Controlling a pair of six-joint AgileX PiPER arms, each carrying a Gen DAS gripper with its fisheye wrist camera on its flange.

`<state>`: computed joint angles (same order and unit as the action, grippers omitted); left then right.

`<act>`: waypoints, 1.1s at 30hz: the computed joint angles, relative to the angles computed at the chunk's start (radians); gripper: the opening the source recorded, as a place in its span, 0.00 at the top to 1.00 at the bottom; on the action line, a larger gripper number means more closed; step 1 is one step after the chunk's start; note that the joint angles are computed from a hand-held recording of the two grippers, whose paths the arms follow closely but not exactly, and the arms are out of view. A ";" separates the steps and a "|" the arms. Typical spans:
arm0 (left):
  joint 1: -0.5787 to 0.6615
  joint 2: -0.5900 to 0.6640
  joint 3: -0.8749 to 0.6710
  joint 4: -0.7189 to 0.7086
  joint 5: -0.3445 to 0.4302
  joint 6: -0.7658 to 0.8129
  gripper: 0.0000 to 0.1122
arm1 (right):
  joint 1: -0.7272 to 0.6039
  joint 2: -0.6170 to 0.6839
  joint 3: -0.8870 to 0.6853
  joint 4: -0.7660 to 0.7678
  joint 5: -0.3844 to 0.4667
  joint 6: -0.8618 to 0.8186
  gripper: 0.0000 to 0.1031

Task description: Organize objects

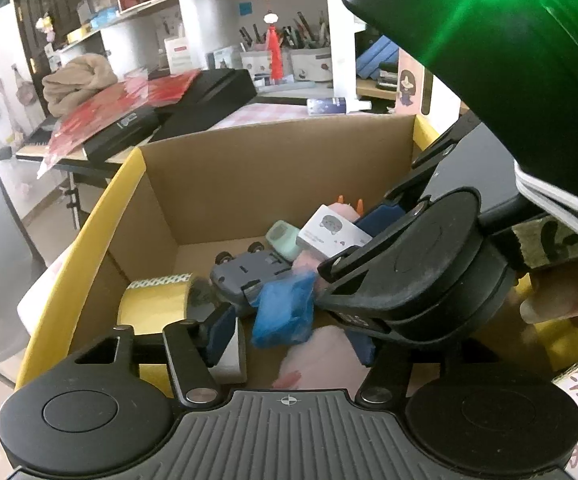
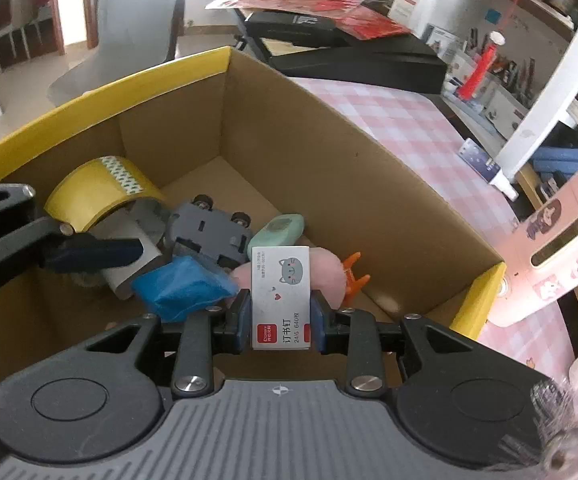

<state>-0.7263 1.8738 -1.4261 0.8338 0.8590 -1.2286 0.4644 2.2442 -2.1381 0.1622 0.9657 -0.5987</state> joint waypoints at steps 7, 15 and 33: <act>0.000 -0.013 0.010 -0.002 0.009 -0.017 0.39 | 0.003 0.001 0.002 -0.003 0.000 -0.012 0.73; -0.005 -0.044 0.043 0.009 -0.002 -0.036 0.34 | 0.003 0.002 -0.002 -0.008 0.003 -0.001 0.73; -0.070 -0.225 0.232 0.183 -0.048 -0.219 0.28 | -0.008 -0.334 0.460 0.098 -0.326 0.025 0.58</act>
